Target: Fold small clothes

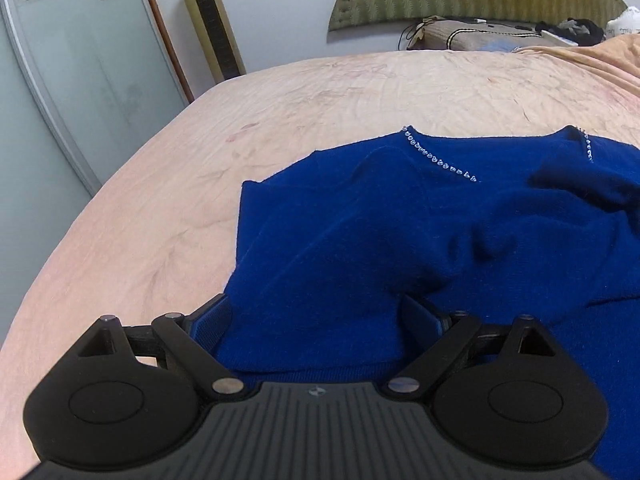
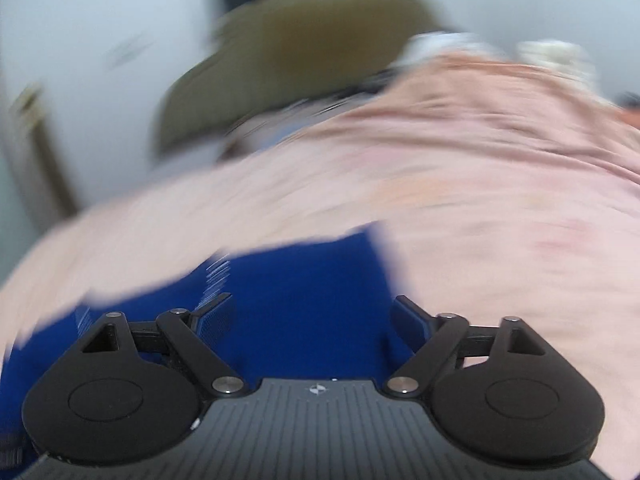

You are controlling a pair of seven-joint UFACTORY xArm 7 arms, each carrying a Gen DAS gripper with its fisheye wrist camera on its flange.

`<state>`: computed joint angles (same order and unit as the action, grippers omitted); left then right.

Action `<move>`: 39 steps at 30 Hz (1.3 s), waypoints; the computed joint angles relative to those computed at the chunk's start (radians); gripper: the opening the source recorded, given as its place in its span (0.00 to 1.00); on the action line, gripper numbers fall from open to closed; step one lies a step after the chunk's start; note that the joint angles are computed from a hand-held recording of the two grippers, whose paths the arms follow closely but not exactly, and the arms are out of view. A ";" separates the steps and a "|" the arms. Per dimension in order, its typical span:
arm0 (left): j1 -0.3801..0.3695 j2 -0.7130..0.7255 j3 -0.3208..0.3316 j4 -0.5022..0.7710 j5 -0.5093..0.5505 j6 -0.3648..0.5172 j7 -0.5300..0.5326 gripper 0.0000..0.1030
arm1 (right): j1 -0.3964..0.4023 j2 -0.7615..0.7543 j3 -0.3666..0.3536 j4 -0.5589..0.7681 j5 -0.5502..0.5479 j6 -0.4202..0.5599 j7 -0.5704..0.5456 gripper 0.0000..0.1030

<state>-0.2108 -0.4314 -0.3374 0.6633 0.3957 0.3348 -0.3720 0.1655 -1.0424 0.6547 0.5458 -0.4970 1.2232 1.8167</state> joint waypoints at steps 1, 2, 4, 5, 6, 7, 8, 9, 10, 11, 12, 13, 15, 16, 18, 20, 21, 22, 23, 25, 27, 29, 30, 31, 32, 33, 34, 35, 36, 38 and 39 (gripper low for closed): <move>-0.005 -0.001 0.006 -0.003 -0.004 -0.005 0.005 0.90 | 0.050 -0.056 -0.041 -0.043 -0.011 -0.040 0.012 0.84; -0.006 0.000 0.009 -0.005 -0.007 -0.009 0.007 0.90 | 0.079 -0.115 -0.079 -0.088 -0.009 -0.114 0.002 0.84; -0.009 0.001 0.013 -0.007 -0.016 -0.011 0.009 0.90 | 0.123 -0.153 -0.186 -0.154 -0.009 -0.291 -0.061 0.84; -0.008 0.001 0.012 -0.006 -0.016 -0.010 0.009 0.90 | 0.132 -0.121 -0.239 -0.162 -0.008 -0.374 -0.120 0.84; -0.009 -0.003 0.011 -0.007 -0.017 -0.007 0.010 0.90 | 0.131 -0.055 -0.273 -0.146 -0.007 -0.427 -0.191 0.84; -0.007 -0.006 0.009 -0.009 -0.013 -0.007 0.012 0.90 | 0.129 0.030 -0.294 -0.111 -0.009 -0.450 -0.278 0.84; -0.006 -0.008 0.006 -0.009 -0.011 -0.004 0.013 0.90 | 0.118 0.126 -0.291 -0.061 -0.018 -0.450 -0.364 0.84; -0.005 -0.010 0.004 -0.009 -0.008 -0.001 0.013 0.90 | 0.096 0.222 -0.271 -0.006 -0.033 -0.439 -0.440 0.84; -0.005 -0.010 0.002 -0.007 -0.008 0.003 0.013 0.90 | 0.071 0.295 -0.250 0.035 -0.048 -0.440 -0.495 0.84; -0.004 -0.008 0.001 -0.005 -0.008 0.005 0.012 0.90 | 0.044 0.352 -0.234 0.063 -0.066 -0.456 -0.535 0.77; -0.005 -0.006 0.002 -0.002 -0.010 0.009 0.012 0.90 | 0.019 0.396 -0.220 0.082 -0.080 -0.474 -0.546 0.69; -0.009 -0.004 0.006 0.002 -0.016 0.014 0.014 0.90 | 0.000 0.427 -0.214 0.098 -0.077 -0.471 -0.540 0.34; -0.022 -0.008 0.022 -0.003 -0.033 0.007 0.022 0.90 | -0.030 0.374 -0.203 0.058 -0.068 -0.498 -0.419 0.11; -0.033 -0.013 0.037 -0.011 -0.047 -0.006 0.035 0.90 | -0.039 0.292 -0.197 0.005 -0.062 -0.533 -0.333 0.10; -0.049 -0.021 0.059 -0.029 -0.073 -0.036 0.062 0.90 | -0.037 0.107 -0.181 -0.102 -0.019 -0.569 -0.202 0.10; -0.066 -0.028 0.075 -0.036 -0.107 -0.033 0.086 0.90 | 0.005 -0.065 -0.159 -0.187 0.061 -0.521 -0.122 0.11; -0.085 -0.034 0.091 -0.043 -0.130 -0.037 0.110 0.90 | 0.035 -0.132 -0.152 -0.221 0.105 -0.483 -0.098 0.11; -0.102 -0.043 0.106 -0.051 -0.152 -0.038 0.134 0.90 | 0.065 -0.186 -0.149 -0.253 0.150 -0.440 -0.075 0.19; -0.106 -0.053 0.108 -0.058 -0.165 -0.036 0.147 0.90 | 0.093 -0.225 -0.155 -0.278 0.191 -0.410 -0.058 0.34; -0.112 -0.077 0.113 -0.073 -0.187 -0.027 0.173 0.90 | 0.161 -0.347 -0.173 -0.366 0.245 -0.430 -0.025 0.54; -0.123 -0.099 0.127 -0.087 -0.208 -0.020 0.211 0.90 | 0.209 -0.511 -0.151 -0.456 0.279 -0.468 0.050 0.65; -0.104 -0.116 0.120 -0.094 -0.212 -0.007 0.223 0.90 | 0.232 -0.629 -0.116 -0.522 0.308 -0.487 0.148 0.67; -0.094 -0.124 0.120 -0.098 -0.215 -0.003 0.226 0.90 | 0.236 -0.661 -0.110 -0.543 0.310 -0.493 0.177 0.67; -0.091 -0.130 0.126 -0.100 -0.222 -0.001 0.234 0.90 | 0.247 -0.680 -0.107 -0.549 0.309 -0.478 0.193 0.65; -0.084 -0.134 0.128 -0.099 -0.227 0.001 0.238 0.90 | 0.258 -0.698 -0.106 -0.558 0.305 -0.463 0.202 0.64; -0.075 -0.136 0.127 -0.097 -0.230 0.004 0.238 0.90 | 0.270 -0.710 -0.099 -0.557 0.299 -0.449 0.210 0.65; -0.061 -0.136 0.122 -0.093 -0.228 0.007 0.235 0.90 | 0.278 -0.719 -0.102 -0.552 0.292 -0.435 0.209 0.65; -0.051 -0.136 0.118 -0.089 -0.227 0.010 0.233 0.90 | 0.296 -0.734 -0.100 -0.543 0.289 -0.401 0.206 0.65; -0.043 -0.135 0.116 -0.086 -0.227 0.011 0.231 0.90 | 0.296 -0.733 -0.107 -0.529 0.284 -0.381 0.196 0.65; -0.040 -0.131 0.115 -0.077 -0.234 0.015 0.228 0.90 | 0.305 -0.747 -0.117 -0.515 0.279 -0.326 0.164 0.58; -0.046 -0.127 0.118 -0.073 -0.242 0.015 0.230 0.90 | 0.304 -0.746 -0.136 -0.509 0.277 -0.306 0.134 0.53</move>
<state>-0.2570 -0.5586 -0.2191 0.5907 0.1537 0.3503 -0.1419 0.4695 -1.7889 0.5188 0.0367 -0.2204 0.9176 1.9510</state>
